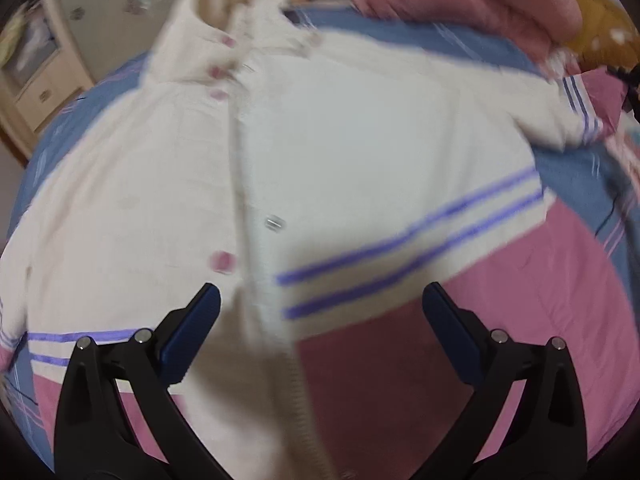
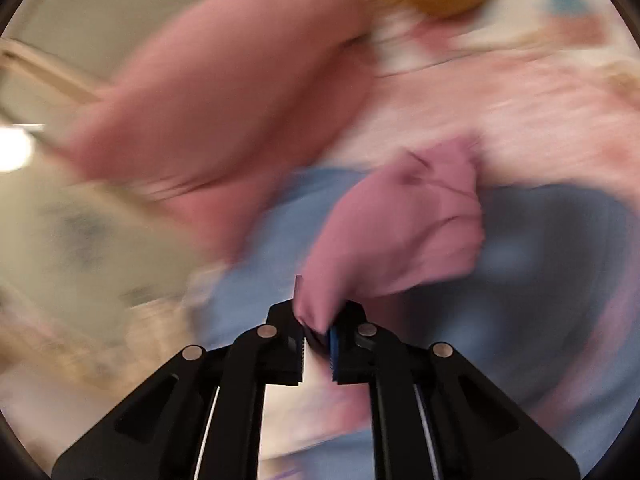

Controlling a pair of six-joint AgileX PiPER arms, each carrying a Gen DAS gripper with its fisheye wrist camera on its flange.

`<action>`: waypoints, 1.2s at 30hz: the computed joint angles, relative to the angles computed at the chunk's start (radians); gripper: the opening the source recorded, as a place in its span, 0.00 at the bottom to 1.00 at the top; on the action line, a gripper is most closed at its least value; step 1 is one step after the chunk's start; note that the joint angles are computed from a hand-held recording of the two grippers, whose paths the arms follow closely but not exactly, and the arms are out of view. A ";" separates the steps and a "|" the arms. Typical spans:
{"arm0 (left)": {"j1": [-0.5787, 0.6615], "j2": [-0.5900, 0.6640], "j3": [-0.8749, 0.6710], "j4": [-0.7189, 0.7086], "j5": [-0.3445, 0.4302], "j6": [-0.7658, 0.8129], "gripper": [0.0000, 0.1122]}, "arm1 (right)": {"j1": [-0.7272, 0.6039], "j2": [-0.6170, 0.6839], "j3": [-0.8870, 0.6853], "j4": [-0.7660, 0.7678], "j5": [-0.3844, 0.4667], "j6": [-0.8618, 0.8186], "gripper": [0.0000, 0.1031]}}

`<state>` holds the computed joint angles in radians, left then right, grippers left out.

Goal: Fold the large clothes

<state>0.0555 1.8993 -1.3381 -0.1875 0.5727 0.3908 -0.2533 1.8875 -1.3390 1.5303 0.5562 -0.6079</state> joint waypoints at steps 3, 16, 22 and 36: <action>0.102 -0.030 -0.033 -0.130 0.039 0.070 0.90 | 0.183 0.007 -0.125 -0.011 0.048 -0.037 0.10; 0.368 0.060 -0.250 -0.242 0.264 0.034 0.90 | 0.666 0.421 -0.813 -0.708 0.214 0.464 0.90; 0.371 0.195 -0.420 -0.293 0.425 0.015 0.90 | 0.592 0.244 -0.392 -0.341 0.047 0.175 0.91; 0.331 0.346 -0.601 -0.301 0.426 -0.075 0.28 | 0.577 0.141 -0.028 0.087 -0.175 -0.255 0.91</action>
